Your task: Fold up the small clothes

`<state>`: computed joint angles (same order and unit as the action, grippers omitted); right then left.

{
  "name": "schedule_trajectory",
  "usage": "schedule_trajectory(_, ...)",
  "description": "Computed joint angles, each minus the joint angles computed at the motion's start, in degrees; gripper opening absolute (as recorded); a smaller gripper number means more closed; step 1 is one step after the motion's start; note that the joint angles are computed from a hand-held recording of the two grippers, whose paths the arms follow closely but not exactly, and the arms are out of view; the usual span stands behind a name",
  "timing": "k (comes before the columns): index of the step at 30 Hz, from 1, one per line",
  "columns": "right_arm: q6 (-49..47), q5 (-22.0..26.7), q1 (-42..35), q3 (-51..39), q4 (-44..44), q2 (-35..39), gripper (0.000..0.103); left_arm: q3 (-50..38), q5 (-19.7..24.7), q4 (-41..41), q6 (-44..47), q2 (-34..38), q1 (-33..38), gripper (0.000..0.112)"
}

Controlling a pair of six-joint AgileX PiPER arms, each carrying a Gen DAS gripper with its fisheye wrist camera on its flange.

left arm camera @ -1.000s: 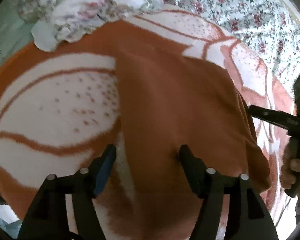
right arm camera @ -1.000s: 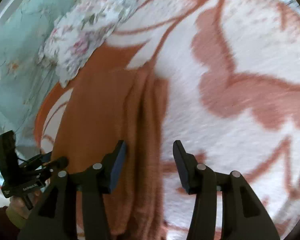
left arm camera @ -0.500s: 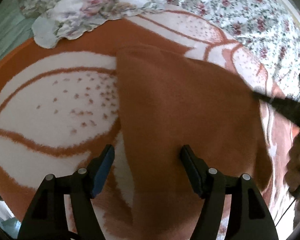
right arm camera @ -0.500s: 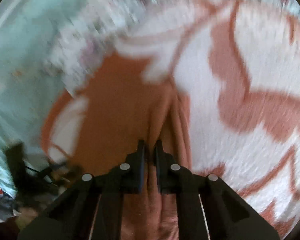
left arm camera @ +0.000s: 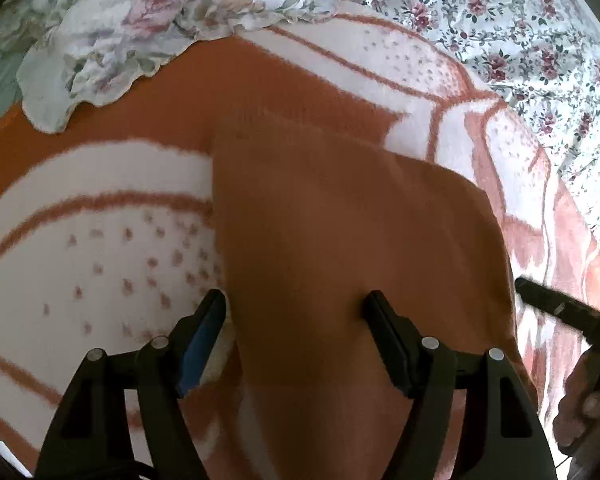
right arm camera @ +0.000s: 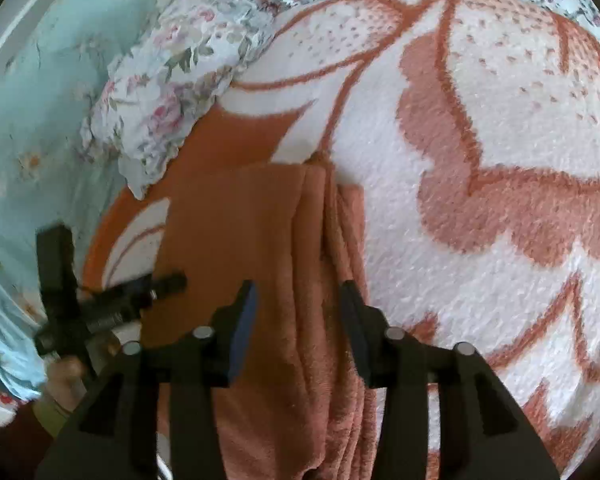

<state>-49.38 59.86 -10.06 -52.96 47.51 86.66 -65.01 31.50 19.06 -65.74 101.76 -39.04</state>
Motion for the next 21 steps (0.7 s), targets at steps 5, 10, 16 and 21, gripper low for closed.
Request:
schedule_trajectory(5,2.15,-4.08,4.28,0.99,-1.09,3.28,0.031,-1.06,-0.16,-2.33,3.25,1.11,1.16,0.072)
schedule_trajectory(10,1.25,-1.12,3.33,-1.34,-0.71,0.64,0.010,-1.05,0.04,-3.43,4.33,0.71,1.04,0.073)
schedule_trajectory(16,3.99,-5.33,4.98,-3.66,-6.45,3.55,0.010,-4.68,3.79,0.18,1.94,3.99,1.53,0.074)
schedule_trajectory(21,5.15,-8.56,6.48,-2.30,-7.31,5.67,0.011,-6.24,4.20,1.32,1.63,7.21,2.79,0.074)
